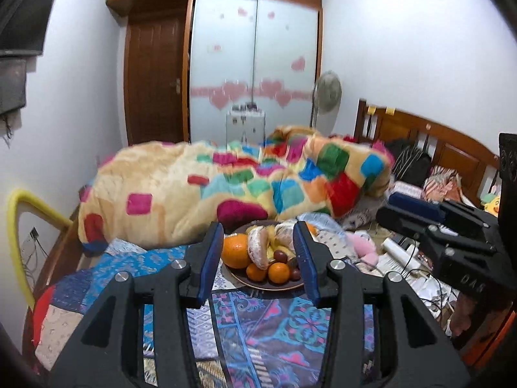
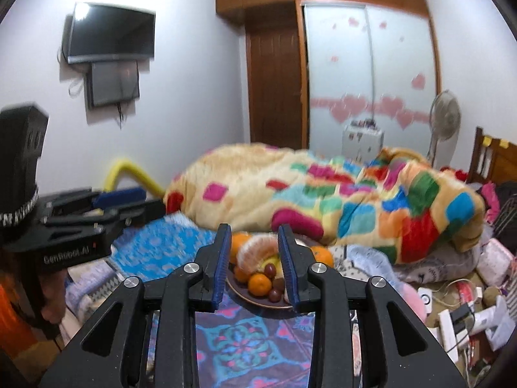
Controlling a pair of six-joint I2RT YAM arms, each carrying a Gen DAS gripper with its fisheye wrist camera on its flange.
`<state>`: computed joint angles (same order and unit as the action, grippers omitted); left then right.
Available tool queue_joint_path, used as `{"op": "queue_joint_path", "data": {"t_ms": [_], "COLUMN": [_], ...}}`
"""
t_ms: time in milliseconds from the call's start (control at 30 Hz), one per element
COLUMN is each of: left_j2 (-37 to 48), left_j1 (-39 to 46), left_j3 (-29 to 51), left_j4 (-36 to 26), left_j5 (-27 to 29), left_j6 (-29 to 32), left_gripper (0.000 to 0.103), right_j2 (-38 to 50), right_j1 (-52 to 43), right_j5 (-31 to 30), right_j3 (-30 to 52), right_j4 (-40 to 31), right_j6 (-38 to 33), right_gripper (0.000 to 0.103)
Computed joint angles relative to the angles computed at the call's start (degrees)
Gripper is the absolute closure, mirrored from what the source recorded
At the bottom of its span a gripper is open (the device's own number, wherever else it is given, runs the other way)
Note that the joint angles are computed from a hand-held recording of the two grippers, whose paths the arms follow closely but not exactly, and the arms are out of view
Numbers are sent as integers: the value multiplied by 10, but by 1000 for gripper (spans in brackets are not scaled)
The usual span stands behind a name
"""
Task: Organize fruits
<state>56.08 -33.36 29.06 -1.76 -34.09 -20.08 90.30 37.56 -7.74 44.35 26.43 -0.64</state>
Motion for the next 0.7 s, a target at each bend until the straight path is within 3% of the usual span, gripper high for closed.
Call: {"op": "queue_joint_path", "data": {"t_ms": [167,233,367,533,700], "left_j2": [-91,-120,-140,-129,-95], "left_j1": [-144,-195,-290,-359,-404], "left_j3": [-24,-25,-15,6,29], "left_j4": [-68,-107,-182,-284,-384], "left_j5": [-170,-220,-328,-398,-442], "left_j6": [-51,-82,-147,-247,-362], "left_gripper": [44,38,16,6,1], "right_j2": [-99,-126,-154,-167,-177], "right_j1": [46,67,99,110,120], "right_j5": [73,105,165,200,222], "right_j3": [-94,-121,-157,-183,-193], "right_j4": [63,84,122,146,156], "right_j6": [15,20,21,28,23], "right_gripper": [55,44,26,2,0]}}
